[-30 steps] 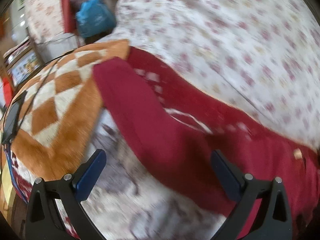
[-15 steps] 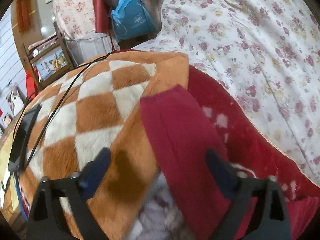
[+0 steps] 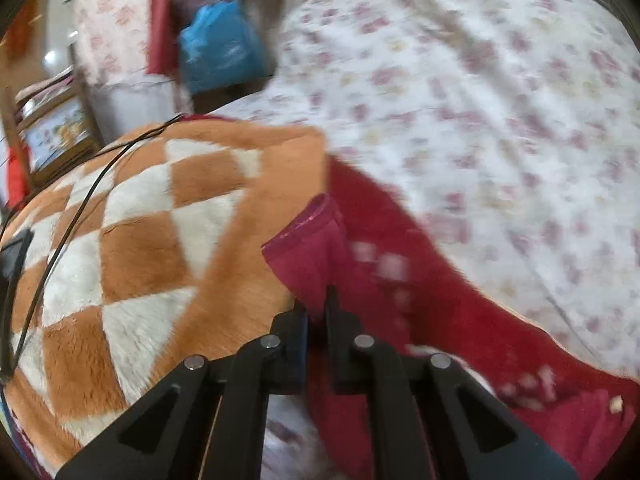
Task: Fold small clothes
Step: 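Grasp the sweatshirt sleeve cuff with the left gripper, then fold the held sleeve across the shirt body with the left gripper, release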
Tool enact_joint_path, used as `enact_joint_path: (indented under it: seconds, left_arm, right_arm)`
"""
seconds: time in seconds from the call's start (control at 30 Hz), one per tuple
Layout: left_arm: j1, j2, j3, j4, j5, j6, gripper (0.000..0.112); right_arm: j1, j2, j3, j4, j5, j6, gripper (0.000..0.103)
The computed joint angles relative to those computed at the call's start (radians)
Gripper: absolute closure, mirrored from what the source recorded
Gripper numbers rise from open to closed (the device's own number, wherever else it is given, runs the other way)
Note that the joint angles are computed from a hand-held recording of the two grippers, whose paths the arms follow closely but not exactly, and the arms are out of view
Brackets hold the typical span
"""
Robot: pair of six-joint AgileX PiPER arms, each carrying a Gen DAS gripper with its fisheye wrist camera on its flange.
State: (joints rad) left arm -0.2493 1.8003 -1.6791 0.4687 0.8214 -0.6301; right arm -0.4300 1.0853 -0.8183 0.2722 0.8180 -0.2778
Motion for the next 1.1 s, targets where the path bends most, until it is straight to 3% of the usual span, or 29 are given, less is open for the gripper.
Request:
enact_joint_path:
  seconds: [0.13,0.3,0.47,0.57,0.67,0.73,0.8,0.87,1.0,1.1]
  left_arm:
    - [-0.099,-0.08,0.028,-0.15,-0.009,0.114,0.106]
    - [-0.326,-0.121,0.009,-0.287,0.025,0.169,0.106]
    - [-0.573,-0.032,-0.042,-0.291,0.028,0.104,0.106]
    - [-0.653,0.053,-0.053,-0.33,0.018,0.055,0.106]
    - [-0.719,0.111,-0.045,-0.281,0.019,0.0,0.103]
    - [-0.727,0.124,-0.041,-0.302,0.031,0.023,0.09]
    - [-0.711,0.086,-0.008,-0.38,0.037,0.082,0.06]
    - [-0.701,0.002,0.058,-0.383,0.026,0.086,0.047]
    - [-0.731,-0.176,0.192,-0.135,0.094,-0.05,0.034]
    - [-0.736,-0.233,0.286,0.063,0.169,-0.162,0.033]
  right_arm:
    - [-0.116,-0.019,-0.016,0.087,0.045,-0.099,0.003]
    - [-0.301,-0.014,-0.055,0.187,0.103,-0.23,0.002]
    - [-0.458,0.025,-0.074,0.249,0.143,-0.314,0.002]
    - [-0.553,0.041,-0.079,0.295,0.178,-0.383,0.002]
    - [-0.618,0.057,-0.088,0.314,0.189,-0.43,0.002]
    - [-0.653,0.081,-0.106,0.343,0.207,-0.466,0.002]
    - [-0.667,0.099,-0.12,0.368,0.231,-0.489,0.002]
    - [-0.668,0.127,-0.145,0.395,0.276,-0.5,0.002]
    - [-0.603,0.155,-0.166,0.406,0.289,-0.485,0.002]
    - [-0.487,0.181,-0.162,0.367,0.248,-0.455,0.005]
